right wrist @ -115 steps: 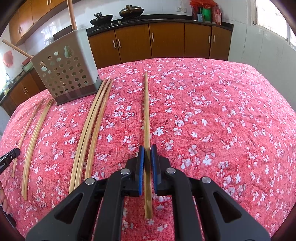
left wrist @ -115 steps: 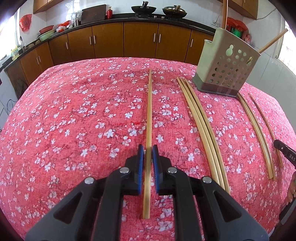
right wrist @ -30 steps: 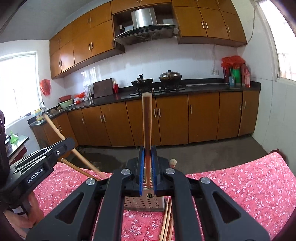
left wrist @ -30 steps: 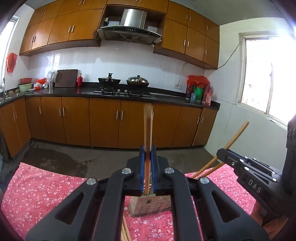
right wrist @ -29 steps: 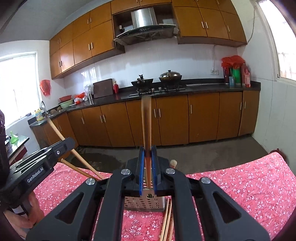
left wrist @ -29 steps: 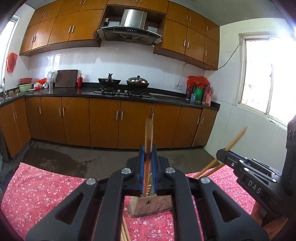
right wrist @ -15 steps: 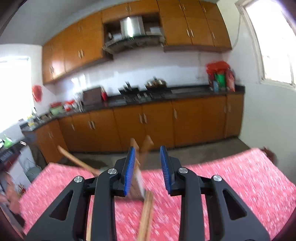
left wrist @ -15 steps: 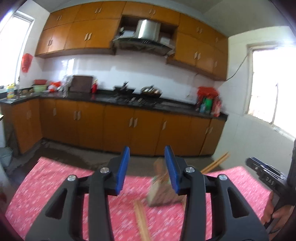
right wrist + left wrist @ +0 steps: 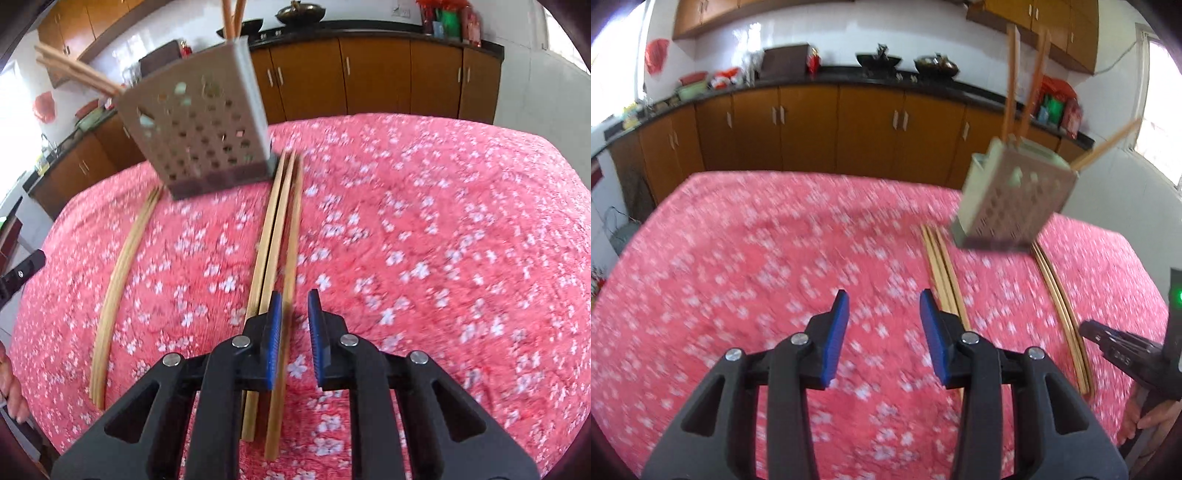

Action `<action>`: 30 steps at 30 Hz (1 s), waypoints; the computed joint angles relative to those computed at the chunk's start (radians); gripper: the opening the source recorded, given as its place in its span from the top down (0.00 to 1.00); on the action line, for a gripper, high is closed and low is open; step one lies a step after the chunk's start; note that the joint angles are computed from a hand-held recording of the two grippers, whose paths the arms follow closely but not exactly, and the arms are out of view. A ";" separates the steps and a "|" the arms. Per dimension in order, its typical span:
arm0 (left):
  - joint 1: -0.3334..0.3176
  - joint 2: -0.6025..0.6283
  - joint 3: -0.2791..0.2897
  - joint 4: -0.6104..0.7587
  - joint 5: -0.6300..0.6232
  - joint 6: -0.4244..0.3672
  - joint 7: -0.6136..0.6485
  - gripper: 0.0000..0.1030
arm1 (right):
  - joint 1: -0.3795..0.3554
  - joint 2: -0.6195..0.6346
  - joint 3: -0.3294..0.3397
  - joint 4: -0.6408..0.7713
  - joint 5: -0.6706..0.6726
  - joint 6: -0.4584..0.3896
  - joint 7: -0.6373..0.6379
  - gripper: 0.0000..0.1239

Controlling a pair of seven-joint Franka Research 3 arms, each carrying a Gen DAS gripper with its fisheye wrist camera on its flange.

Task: Organize utensils
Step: 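Grasp a chopstick with the right tool while the left tool grasps another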

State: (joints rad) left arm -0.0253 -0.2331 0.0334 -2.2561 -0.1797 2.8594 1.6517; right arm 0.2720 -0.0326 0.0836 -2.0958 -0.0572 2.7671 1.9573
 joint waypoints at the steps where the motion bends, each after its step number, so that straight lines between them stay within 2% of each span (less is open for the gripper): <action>1: -0.017 0.001 0.009 -0.002 -0.024 -0.014 0.024 0.63 | 0.001 0.002 0.001 -0.005 0.003 0.004 -0.009 0.93; 3: -0.037 0.011 0.015 0.007 -0.062 -0.039 0.058 0.67 | -0.004 0.006 0.006 -0.001 -0.138 -0.007 0.092 0.94; 5: -0.053 0.018 0.015 0.009 -0.104 -0.066 0.098 0.73 | -0.009 0.006 0.002 0.002 -0.190 -0.016 0.153 0.94; 8: -0.056 0.031 0.003 0.012 -0.146 -0.094 0.136 0.80 | -0.017 -0.002 -0.006 -0.004 -0.209 -0.021 0.205 0.94; 14: -0.045 0.054 -0.031 0.021 -0.163 -0.120 0.157 0.85 | -0.027 -0.027 0.001 -0.026 -0.229 -0.022 0.208 0.94; 18: -0.022 0.063 -0.059 0.025 -0.095 -0.129 0.116 0.87 | -0.033 -0.035 0.004 -0.040 -0.218 -0.012 0.199 0.94; 21: -0.009 0.066 -0.073 0.018 -0.038 -0.103 0.078 0.87 | -0.036 -0.018 0.004 -0.024 -0.213 -0.010 0.192 0.94; 24: 0.002 0.079 -0.081 0.027 0.016 -0.114 0.032 0.87 | -0.034 -0.012 0.005 -0.015 -0.230 -0.018 0.200 0.93; 30: 0.014 0.094 -0.092 0.029 0.111 -0.082 -0.032 0.90 | -0.024 -0.007 0.006 -0.010 -0.256 -0.017 0.205 0.93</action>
